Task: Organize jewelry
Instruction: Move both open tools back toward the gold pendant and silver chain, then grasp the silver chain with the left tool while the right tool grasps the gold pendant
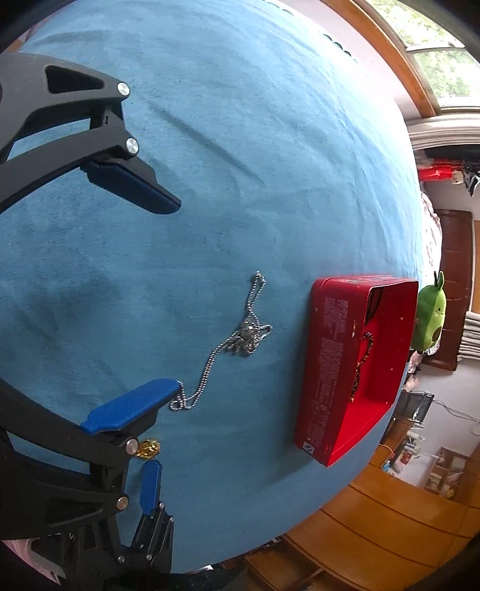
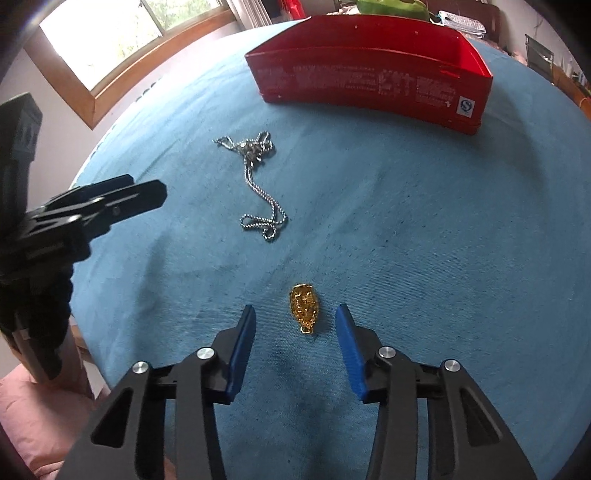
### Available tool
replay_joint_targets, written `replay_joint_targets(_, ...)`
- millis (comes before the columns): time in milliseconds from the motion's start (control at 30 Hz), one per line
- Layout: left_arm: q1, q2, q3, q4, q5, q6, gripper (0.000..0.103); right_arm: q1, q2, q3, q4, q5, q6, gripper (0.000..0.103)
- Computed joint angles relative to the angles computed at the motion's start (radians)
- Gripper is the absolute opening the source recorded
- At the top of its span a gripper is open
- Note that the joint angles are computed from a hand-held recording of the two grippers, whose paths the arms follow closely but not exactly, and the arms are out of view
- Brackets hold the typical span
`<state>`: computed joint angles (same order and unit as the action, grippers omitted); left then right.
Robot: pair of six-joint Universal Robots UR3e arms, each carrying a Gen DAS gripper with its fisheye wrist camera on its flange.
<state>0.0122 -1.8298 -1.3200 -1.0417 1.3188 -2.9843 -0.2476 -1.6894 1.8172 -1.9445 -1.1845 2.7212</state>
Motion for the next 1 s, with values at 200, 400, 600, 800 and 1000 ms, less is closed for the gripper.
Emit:
replay_joint_targets(200,-0.004,0.004,-0.014,0.018,0.015,-0.011,0.090,0.042,-0.012,0.053,-0.112,-0.061,0.029,0.023)
replay_joint_targets(400,-0.010,-0.020,0.018,0.008,0.022,-0.017,0.090,0.024,-0.044,0.084,-0.112,-0.051,-0.005,0.019)
replay_joint_targets(600,-0.047,-0.126,0.166,-0.046,0.074,-0.033,0.090,-0.058,-0.106,0.102,-0.050,0.003,-0.045,0.019)
replay_joint_targets(800,-0.119,-0.321,0.442,-0.148,0.160,-0.089,0.090,-0.127,-0.137,0.102,-0.003,0.030,-0.087,0.019)
replay_joint_targets(1000,-0.166,-0.584,0.883,-0.351,0.233,-0.107,0.090,-0.178,-0.150,0.101,0.036,0.061,-0.126,0.019)
